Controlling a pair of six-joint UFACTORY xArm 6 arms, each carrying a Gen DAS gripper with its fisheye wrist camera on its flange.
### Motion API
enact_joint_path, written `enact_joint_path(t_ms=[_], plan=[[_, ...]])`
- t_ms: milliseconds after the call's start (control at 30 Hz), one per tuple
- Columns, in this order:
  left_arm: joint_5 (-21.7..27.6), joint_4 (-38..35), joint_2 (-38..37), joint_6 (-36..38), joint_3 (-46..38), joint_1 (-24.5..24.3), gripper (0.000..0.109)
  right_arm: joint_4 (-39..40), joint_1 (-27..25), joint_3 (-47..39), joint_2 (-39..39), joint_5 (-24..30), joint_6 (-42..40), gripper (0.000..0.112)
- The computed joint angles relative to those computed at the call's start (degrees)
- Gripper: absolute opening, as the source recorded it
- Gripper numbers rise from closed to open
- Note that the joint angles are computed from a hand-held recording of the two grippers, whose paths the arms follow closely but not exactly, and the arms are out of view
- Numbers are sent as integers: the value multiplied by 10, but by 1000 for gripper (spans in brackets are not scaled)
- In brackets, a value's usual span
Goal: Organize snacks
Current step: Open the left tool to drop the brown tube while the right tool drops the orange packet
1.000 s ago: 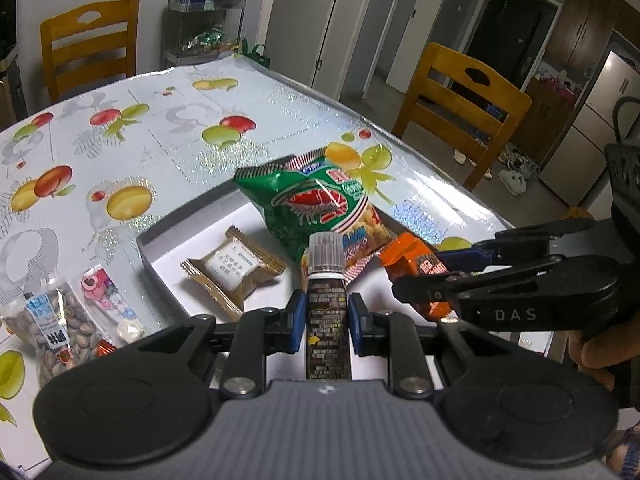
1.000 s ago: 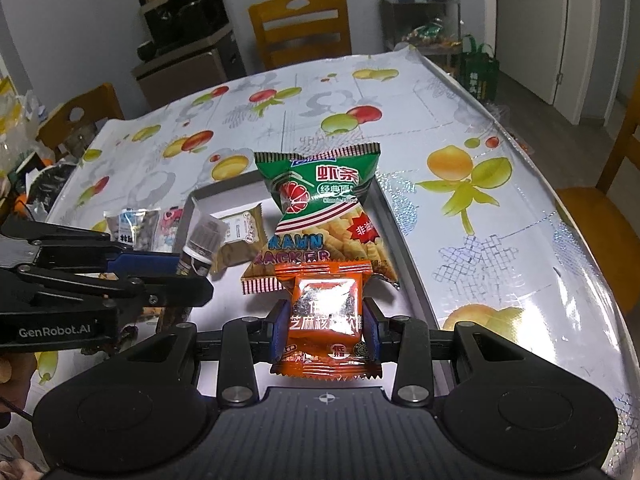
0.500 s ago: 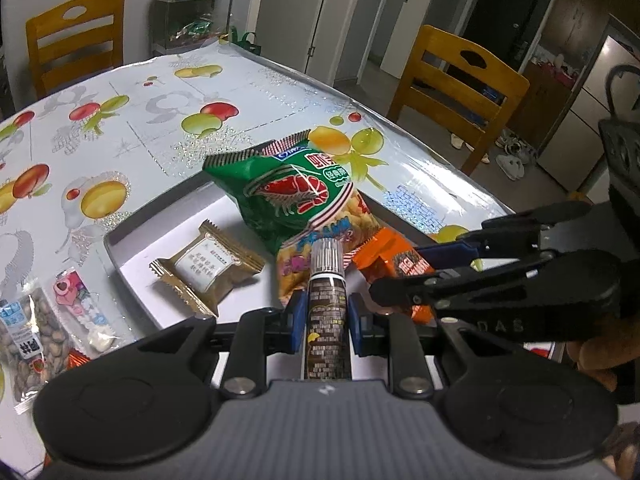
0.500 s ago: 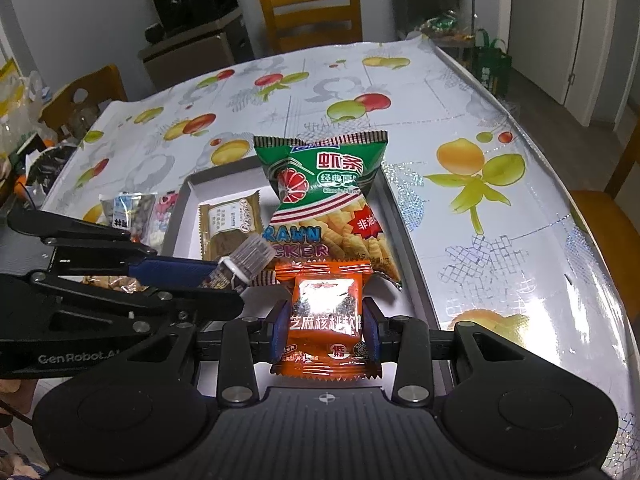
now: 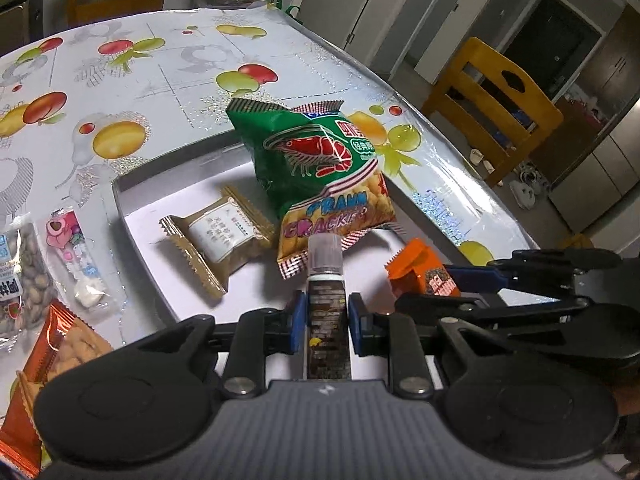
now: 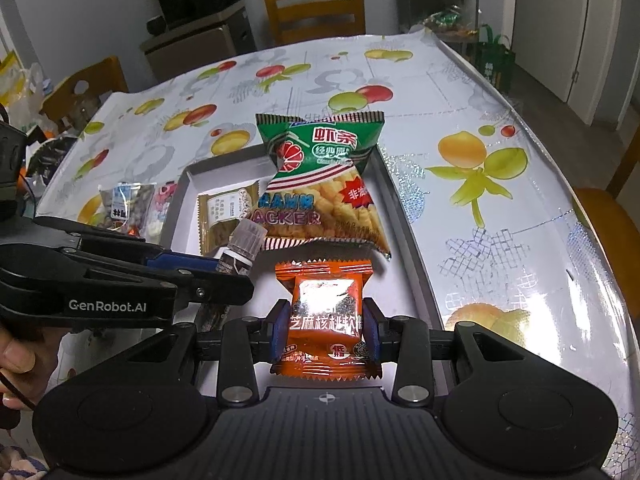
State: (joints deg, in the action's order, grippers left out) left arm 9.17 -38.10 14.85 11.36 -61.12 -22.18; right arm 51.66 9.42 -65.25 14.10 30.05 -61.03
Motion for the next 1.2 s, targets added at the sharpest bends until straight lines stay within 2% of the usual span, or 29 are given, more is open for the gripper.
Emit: enact_joint_path(t_ms=[400,667,833,1200], plan=[[-21,5,-21,6,25,-1,19,-2,8,6,-5,-10,2,40],[-32,6,-47,-5,56,-1,19,-30,14,12,0,-18,26,40],[-40,2,-64,-6,75,2,19,-40,20,22,-4,-31,29,48],[-67,33,-102,-45,122,13,19,1,36,35,-27,-51,-5,53]])
